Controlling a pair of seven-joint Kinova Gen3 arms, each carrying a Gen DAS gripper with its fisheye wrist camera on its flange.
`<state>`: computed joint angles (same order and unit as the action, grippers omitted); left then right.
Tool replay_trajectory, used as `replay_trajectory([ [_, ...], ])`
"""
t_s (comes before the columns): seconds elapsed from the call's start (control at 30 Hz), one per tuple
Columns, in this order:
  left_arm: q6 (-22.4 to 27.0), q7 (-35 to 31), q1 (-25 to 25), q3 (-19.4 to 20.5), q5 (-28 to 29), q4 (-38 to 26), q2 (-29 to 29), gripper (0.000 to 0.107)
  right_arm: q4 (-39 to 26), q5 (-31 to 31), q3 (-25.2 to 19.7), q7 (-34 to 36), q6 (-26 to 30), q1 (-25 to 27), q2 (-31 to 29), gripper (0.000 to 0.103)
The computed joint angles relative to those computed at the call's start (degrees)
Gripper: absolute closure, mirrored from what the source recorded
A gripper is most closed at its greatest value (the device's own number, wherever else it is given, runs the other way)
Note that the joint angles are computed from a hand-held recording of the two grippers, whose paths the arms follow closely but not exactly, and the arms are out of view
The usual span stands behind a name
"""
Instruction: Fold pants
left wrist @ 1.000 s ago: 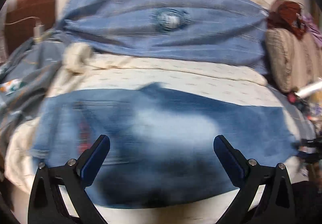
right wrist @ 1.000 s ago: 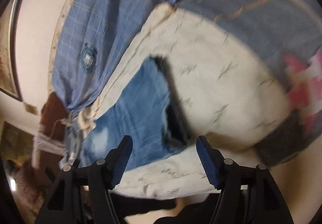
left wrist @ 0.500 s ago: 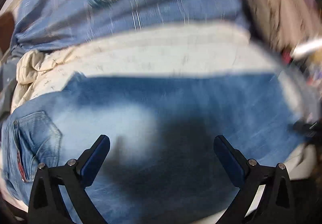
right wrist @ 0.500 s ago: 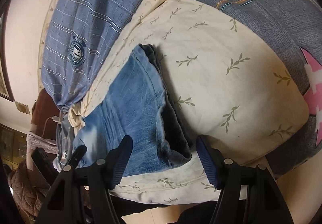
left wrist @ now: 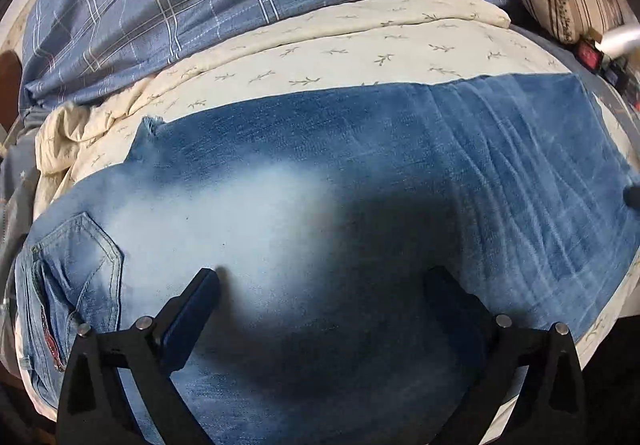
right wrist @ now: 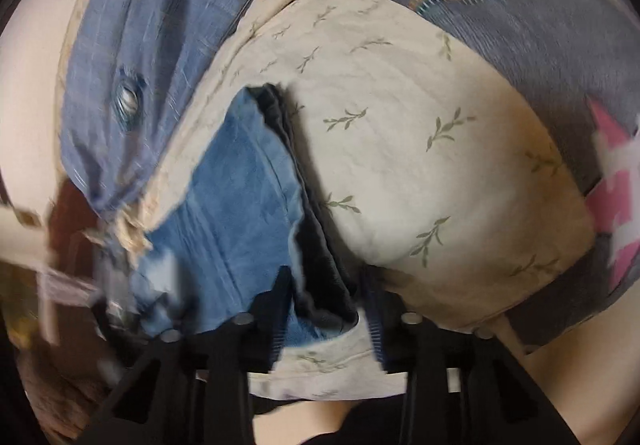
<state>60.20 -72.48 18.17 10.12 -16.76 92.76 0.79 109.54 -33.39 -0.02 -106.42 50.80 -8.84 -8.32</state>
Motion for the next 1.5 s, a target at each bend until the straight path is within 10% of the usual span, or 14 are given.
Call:
replay_trajectory([
  [0.17, -0.9, 2.5, 4.8, -4.4, -0.8, 0.3, 0.4, 0.004, -6.1, 10.5, -12.3, -7.9, 4.5, 7.4, 0.9, 0.082],
  [0.57, -3.3, -14.1, -21.5, 1.5, 22.9, 3.1, -7.3, 0.012, -25.2, 24.6, -30.1, -20.5, -0.9, 0.9, 4.4, 0.086],
  [0.77, -0.5, -26.0, -37.4, -8.3, 35.7, 7.1, -16.1, 0.012, -26.6, 25.4, -30.2, -21.3, -10.3, -11.2, 16.3, 0.086],
  [0.97, 5.3, -37.0, -53.1, -6.3, 46.0, 8.7, -17.0, 0.012, -19.9, 13.9, -20.0, -15.2, -19.3, -21.1, 23.5, 0.080],
  [1.0, 7.0, -38.4, -54.4, -6.1, 48.3, 8.8, -17.2, 0.012, -17.8, 11.6, -20.4, -14.4, -21.6, -20.1, 21.5, 0.065],
  [1.07, 11.2, -40.7, -53.9, -7.5, 53.0, 7.9, -16.0, 0.012, -13.3, 8.9, -23.3, -13.0, -26.3, -15.3, 16.2, 0.031],
  [1.23, 22.8, -38.7, -41.4, -12.7, 64.6, 5.7, -7.1, 0.012, -3.0, 15.9, -27.2, -20.9, -36.0, -8.2, 4.6, 0.029],
  [1.5, 19.8, -33.7, -20.3, -26.3, 66.9, 6.7, -2.5, 0.015, 9.6, 16.9, -7.6, -28.6, -44.6, -26.9, -0.2, 0.029],
])
